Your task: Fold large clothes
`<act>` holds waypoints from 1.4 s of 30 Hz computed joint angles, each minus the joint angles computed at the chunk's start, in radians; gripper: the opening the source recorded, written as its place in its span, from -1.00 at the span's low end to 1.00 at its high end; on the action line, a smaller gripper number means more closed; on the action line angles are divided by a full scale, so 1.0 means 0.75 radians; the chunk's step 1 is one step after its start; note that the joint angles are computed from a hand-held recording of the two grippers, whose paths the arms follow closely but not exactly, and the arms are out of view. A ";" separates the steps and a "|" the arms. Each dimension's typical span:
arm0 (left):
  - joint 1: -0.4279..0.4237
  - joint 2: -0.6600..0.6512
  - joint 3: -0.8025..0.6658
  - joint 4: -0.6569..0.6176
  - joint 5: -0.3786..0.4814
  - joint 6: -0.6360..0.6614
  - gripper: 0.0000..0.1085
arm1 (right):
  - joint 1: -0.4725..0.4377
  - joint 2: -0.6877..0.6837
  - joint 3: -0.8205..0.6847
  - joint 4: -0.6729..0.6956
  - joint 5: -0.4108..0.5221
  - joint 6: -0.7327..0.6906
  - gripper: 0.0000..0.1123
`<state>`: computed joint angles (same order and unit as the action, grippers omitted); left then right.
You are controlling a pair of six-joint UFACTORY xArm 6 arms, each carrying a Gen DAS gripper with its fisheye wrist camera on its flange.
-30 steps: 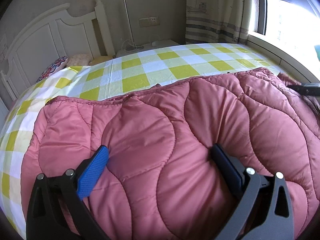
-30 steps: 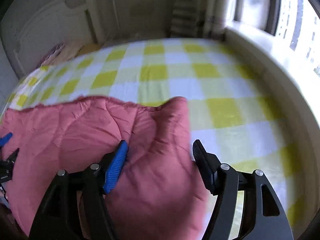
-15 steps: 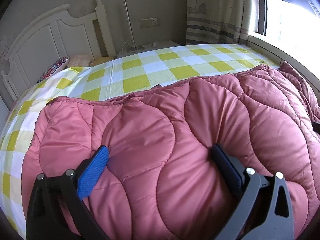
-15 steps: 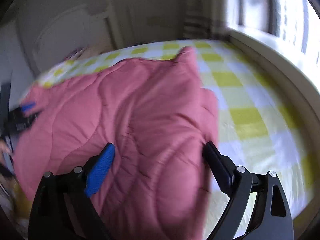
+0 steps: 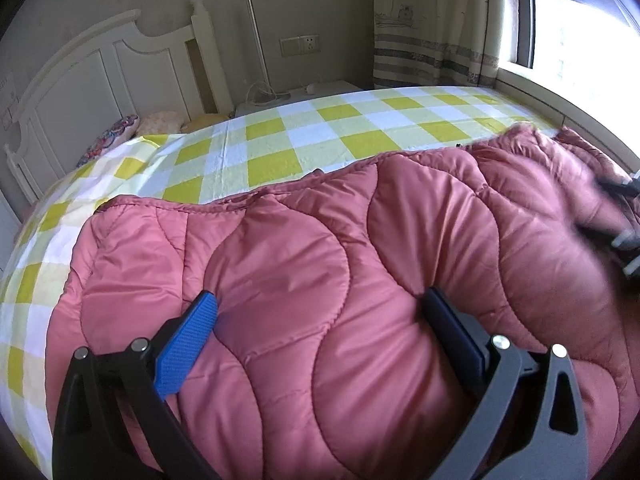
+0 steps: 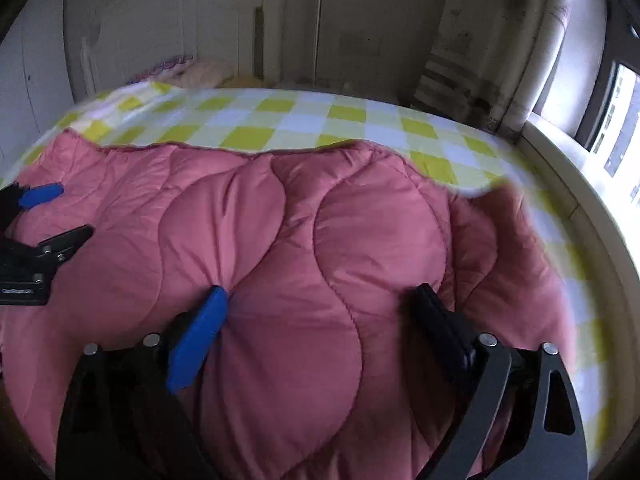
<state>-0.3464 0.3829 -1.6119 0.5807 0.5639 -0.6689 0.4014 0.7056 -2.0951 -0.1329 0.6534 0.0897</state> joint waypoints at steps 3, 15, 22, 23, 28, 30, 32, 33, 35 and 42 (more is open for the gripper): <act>0.009 0.014 -0.067 -0.274 0.086 0.236 0.86 | 0.000 0.019 -0.041 0.024 0.030 -0.028 0.62; 0.259 0.173 -0.272 -0.775 0.152 0.328 0.86 | -0.014 -0.107 0.185 0.025 -0.091 -0.016 0.63; 0.255 0.082 -0.148 -0.465 0.113 0.035 0.86 | -0.012 -0.113 0.197 0.034 -0.098 -0.016 0.63; 0.264 0.094 -0.159 -0.522 0.125 0.050 0.86 | -0.013 -0.116 0.202 0.043 -0.099 -0.023 0.63; 0.273 0.053 -0.134 -0.596 0.150 0.142 0.86 | -0.014 -0.124 0.214 0.065 -0.105 -0.035 0.63; 0.280 -0.056 0.003 -0.653 0.037 0.183 0.86 | -0.017 -0.128 0.221 0.080 -0.110 -0.045 0.63; 0.273 -0.207 0.192 -0.717 -0.107 0.242 0.86 | -0.017 -0.126 0.216 0.090 -0.104 -0.048 0.63; 0.264 -0.289 0.289 -0.689 -0.160 0.232 0.86 | -0.016 -0.125 0.215 0.092 -0.102 -0.048 0.63; 0.243 -0.395 0.409 -0.618 -0.202 0.215 0.86 | -0.017 -0.128 0.219 0.090 -0.106 -0.049 0.63; 0.176 -0.424 0.540 -0.346 -0.040 0.090 0.86 | -0.019 -0.128 0.219 0.100 -0.106 -0.060 0.63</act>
<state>-0.2143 0.0653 -1.2065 0.3211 0.5342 -0.6017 0.3870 0.6096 -1.9309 -0.0582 0.5738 0.0447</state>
